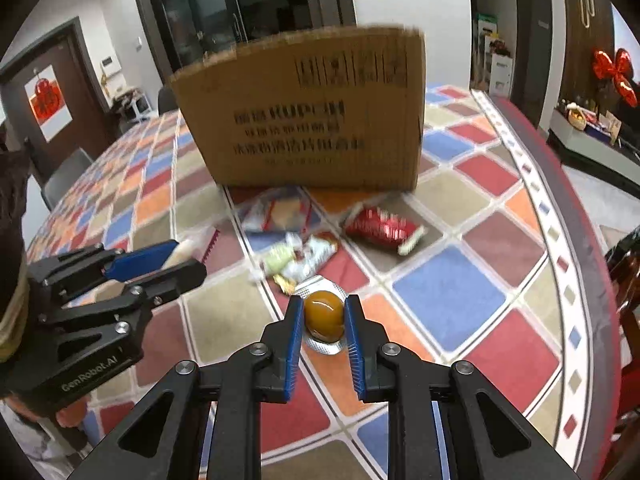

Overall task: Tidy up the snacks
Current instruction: 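Carry both items over the box and open both tools to drop them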

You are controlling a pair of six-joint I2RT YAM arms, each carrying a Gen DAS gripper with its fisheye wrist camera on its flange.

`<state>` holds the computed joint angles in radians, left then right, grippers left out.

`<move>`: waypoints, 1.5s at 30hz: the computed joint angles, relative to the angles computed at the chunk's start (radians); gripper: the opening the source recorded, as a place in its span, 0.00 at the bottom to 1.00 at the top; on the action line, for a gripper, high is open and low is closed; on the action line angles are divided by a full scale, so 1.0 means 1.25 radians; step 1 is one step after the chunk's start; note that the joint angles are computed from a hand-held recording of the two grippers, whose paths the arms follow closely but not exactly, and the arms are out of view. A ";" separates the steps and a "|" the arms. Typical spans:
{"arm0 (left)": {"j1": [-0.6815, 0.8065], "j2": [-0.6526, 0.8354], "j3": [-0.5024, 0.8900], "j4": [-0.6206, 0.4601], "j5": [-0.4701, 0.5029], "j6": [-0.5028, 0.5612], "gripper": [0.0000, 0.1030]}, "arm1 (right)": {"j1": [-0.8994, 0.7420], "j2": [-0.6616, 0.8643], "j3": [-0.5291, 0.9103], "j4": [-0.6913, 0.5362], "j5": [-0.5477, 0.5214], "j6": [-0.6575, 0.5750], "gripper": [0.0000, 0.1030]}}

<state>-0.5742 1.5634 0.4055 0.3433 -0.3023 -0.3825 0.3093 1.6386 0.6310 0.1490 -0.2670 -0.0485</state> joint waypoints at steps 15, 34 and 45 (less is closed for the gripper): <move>0.076 -0.194 0.157 -0.187 -0.016 0.141 0.28 | 0.003 -0.134 0.138 -0.044 -0.017 0.029 0.21; 0.254 0.050 0.528 -0.358 0.117 0.257 0.29 | -0.006 0.103 0.552 -0.250 0.005 0.016 0.21; 0.219 -0.001 0.468 -0.319 0.035 0.277 0.69 | -0.010 0.112 0.571 -0.259 0.054 0.024 0.34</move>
